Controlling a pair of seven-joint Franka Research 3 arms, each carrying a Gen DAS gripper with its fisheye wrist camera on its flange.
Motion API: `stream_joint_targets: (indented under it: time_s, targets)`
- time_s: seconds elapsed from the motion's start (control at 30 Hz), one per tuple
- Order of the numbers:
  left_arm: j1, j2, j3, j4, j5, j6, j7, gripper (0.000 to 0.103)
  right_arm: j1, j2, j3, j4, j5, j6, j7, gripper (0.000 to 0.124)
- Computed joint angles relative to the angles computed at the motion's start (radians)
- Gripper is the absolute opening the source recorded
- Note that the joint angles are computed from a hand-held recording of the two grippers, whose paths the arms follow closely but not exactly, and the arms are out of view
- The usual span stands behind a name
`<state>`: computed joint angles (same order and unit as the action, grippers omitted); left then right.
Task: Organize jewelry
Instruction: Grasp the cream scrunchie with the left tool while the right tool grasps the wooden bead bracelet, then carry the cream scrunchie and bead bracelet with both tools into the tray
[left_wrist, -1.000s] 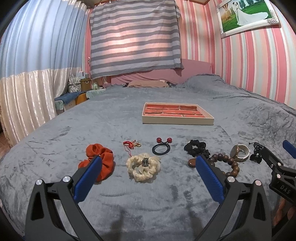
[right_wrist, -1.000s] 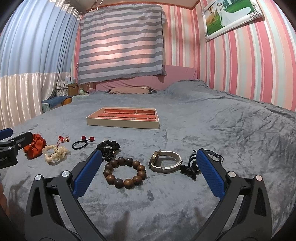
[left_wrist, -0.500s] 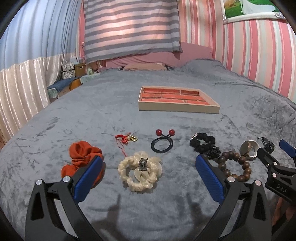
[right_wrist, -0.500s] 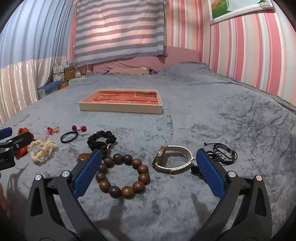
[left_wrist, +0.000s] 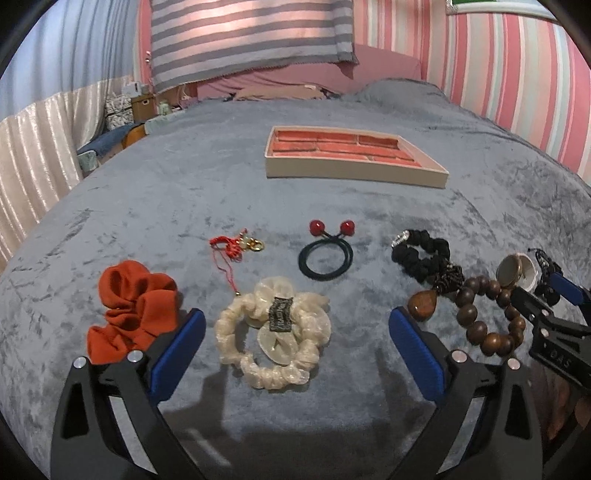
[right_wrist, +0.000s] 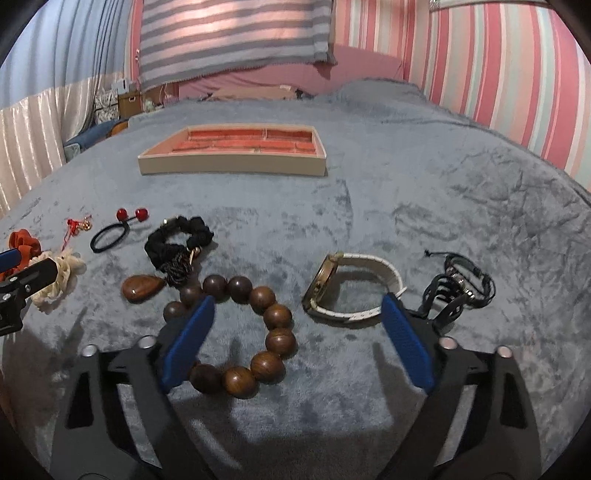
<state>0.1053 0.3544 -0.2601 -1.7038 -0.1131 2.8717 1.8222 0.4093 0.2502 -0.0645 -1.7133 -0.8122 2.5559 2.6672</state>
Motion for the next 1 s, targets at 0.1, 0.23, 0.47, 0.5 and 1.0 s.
stream_joint_targets:
  time_s: [0.1, 0.23, 0.47, 0.5, 1.0]
  targets:
    - [-0.011, 0.016, 0.011, 0.026, 0.021, -0.045, -0.004, 0.085, -0.016, 0.016, 0.013, 0.013, 0.073, -0.006, -0.059, 0.074]
    - [-0.016, 0.056, 0.014, 0.092, 0.019, -0.138, -0.011, 0.073, -0.031, 0.032, 0.018, 0.019, 0.186, 0.002, -0.135, 0.063]
    - [-0.016, 0.104, 0.022, 0.164, -0.01, -0.231, -0.018, 0.046, -0.018, 0.042, -0.001, 0.022, 0.269, 0.016, -0.189, 0.053]
    - [-0.019, 0.101, 0.025, 0.161, -0.006, -0.229, -0.022, 0.044, -0.022, 0.041, 0.001, 0.017, 0.284, 0.025, -0.199, 0.047]
    - [0.002, 0.065, 0.015, 0.109, -0.031, -0.193, -0.006, 0.018, -0.02, 0.025, -0.009, -0.014, 0.362, 0.095, -0.271, 0.021]
